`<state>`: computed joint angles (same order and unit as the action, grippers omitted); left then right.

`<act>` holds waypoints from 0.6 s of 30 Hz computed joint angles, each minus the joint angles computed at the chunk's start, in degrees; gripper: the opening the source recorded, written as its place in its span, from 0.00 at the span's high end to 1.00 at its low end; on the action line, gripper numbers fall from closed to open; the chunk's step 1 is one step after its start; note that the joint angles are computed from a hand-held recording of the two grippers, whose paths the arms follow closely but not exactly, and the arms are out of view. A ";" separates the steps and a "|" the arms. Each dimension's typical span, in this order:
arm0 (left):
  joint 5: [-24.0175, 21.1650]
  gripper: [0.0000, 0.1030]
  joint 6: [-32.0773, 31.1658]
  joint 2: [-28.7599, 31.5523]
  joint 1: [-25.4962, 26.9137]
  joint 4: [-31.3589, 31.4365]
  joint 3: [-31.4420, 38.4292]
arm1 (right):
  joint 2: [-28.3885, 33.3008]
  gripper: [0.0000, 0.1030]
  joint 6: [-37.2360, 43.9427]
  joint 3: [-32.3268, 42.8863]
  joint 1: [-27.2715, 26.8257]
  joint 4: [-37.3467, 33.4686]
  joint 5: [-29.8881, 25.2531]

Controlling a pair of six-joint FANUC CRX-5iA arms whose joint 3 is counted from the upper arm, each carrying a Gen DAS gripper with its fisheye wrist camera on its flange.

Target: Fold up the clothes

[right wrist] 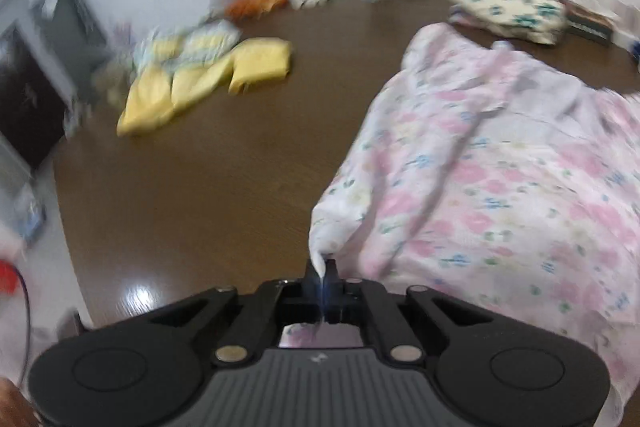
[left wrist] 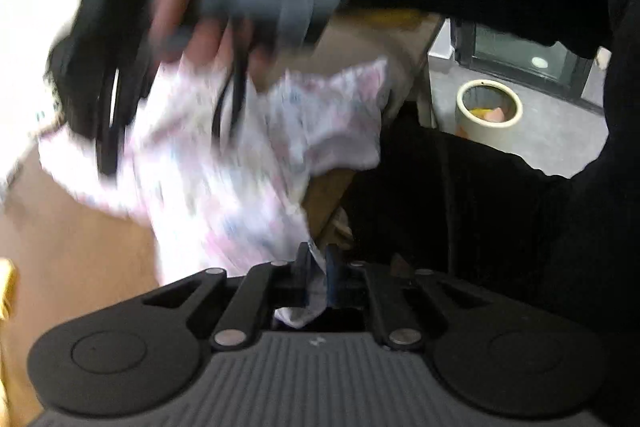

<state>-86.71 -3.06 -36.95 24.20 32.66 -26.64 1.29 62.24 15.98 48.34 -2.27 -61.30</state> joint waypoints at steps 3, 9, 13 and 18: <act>-3.10 0.91 1.69 2.09 0.25 -0.78 1.71 | -1.51 0.98 -4.26 -2.44 -2.18 -1.29 0.07; -12.29 0.55 5.28 7.60 7.74 11.54 7.25 | -6.98 0.82 -3.43 -7.58 -1.21 0.92 3.47; -4.46 0.48 6.41 8.03 7.61 14.77 7.54 | -20.52 0.54 -3.68 -19.95 5.78 18.09 5.71; 6.41 0.50 12.99 12.54 -3.19 12.84 7.18 | -29.09 0.56 -26.53 -31.15 19.06 33.67 -7.51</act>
<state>-80.30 9.93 -24.41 21.01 45.50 -19.46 -27.80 35.71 -15.16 67.40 31.39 -68.82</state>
